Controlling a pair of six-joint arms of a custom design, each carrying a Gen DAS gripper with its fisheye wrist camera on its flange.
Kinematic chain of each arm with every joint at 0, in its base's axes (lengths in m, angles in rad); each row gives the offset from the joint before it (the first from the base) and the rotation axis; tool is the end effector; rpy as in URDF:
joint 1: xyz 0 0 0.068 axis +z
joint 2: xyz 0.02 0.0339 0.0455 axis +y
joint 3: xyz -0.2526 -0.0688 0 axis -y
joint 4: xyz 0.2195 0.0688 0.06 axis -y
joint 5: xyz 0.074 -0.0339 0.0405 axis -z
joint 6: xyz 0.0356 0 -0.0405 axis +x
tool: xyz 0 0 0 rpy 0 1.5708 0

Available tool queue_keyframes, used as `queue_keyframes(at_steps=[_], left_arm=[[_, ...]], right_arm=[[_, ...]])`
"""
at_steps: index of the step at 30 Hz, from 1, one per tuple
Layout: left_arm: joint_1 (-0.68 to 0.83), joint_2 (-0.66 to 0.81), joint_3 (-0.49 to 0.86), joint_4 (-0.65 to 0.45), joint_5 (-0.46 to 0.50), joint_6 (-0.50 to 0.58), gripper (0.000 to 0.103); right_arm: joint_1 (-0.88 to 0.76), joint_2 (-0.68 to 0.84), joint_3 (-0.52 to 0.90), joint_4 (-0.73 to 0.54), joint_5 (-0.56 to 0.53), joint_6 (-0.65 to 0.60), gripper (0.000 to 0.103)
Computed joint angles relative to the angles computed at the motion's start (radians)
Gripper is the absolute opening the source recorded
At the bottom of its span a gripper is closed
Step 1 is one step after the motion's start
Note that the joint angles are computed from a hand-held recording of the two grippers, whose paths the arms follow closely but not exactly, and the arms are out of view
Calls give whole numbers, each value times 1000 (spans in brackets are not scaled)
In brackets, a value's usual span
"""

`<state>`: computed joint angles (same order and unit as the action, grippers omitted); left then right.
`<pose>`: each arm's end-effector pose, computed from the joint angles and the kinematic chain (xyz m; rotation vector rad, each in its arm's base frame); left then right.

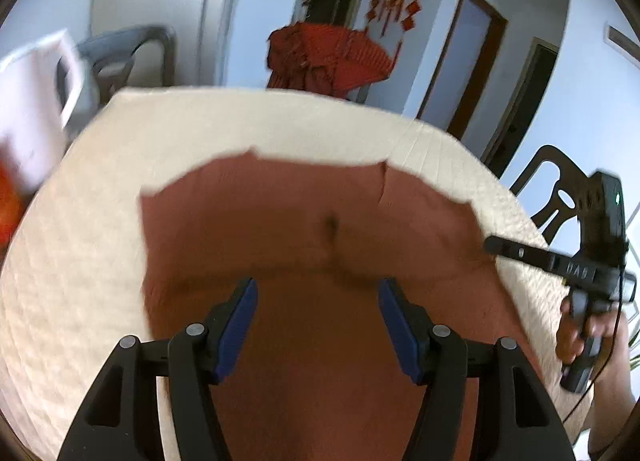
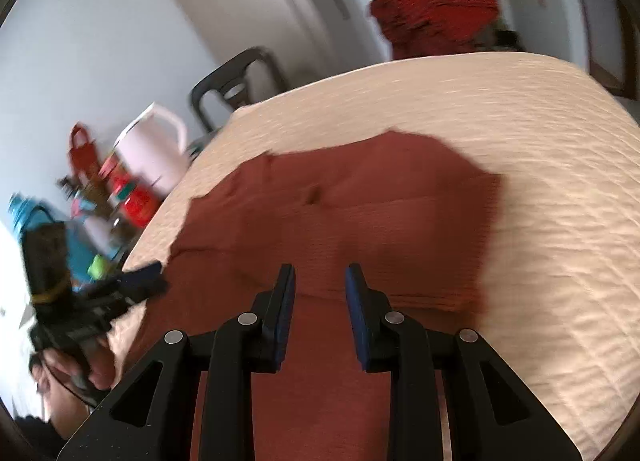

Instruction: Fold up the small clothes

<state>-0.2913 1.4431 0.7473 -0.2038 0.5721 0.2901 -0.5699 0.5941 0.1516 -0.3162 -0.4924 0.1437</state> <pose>0.2429 -0.0930 0.1880 0.9183 2.2156 -0.7022 0.1027 -0.0458 0.1426 0.5535 2.1751 0.3452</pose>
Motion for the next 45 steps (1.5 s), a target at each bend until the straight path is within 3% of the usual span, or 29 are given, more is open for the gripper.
queue_keyframes(at_steps=[2, 5, 8, 10, 12, 13, 15, 18, 19, 25, 31, 33, 36, 39, 43, 45], left_arm=[[-72, 68, 65, 22, -49, -51, 67], [-165, 178, 139, 75, -147, -95, 67], [-214, 293, 225, 53, -190, -102, 66], [-239, 351, 262, 39, -213, -106, 46], [-245, 373, 269, 46, -220, -105, 40], [-244, 372, 268, 46, -208, -103, 25], [-241, 375, 286, 22, -168, -95, 6], [-251, 340, 278, 33, -131, -84, 6], [-255, 324, 282, 32, -111, -83, 6], [-248, 244, 277, 71, -46, -90, 6], [-218, 439, 404, -26, -132, -105, 7], [-204, 452, 393, -24, -142, -120, 8], [-177, 341, 284, 37, -118, -106, 13], [-167, 249, 211, 72, -84, -100, 21], [-186, 249, 203, 35, -79, -57, 21], [-203, 278, 199, 32, -100, -49, 21]], right_arm=[[-137, 22, 4, 4, -69, -42, 27], [-230, 69, 14, 30, -72, -75, 27], [-310, 191, 28, 99, -103, -116, 27], [-289, 298, 41, 187, -76, -96, 27], [-281, 373, 55, 234, -60, -92, 27], [-271, 415, 64, 261, -54, -89, 27], [-263, 495, 75, 319, -59, -94, 27], [-258, 593, 92, 375, -25, -98, 23], [-262, 601, 87, 388, -8, -100, 9], [-362, 577, 64, 392, -51, -132, 8], [-422, 636, 117, 347, -84, -177, 8], [-423, 585, 107, 320, -89, -178, 8], [-388, 381, 71, 190, -120, -217, 8], [-238, 210, 47, 69, -38, -246, 8], [-136, 300, 6, 135, 138, -269, 7], [-224, 305, -6, 133, 72, -326, 7]])
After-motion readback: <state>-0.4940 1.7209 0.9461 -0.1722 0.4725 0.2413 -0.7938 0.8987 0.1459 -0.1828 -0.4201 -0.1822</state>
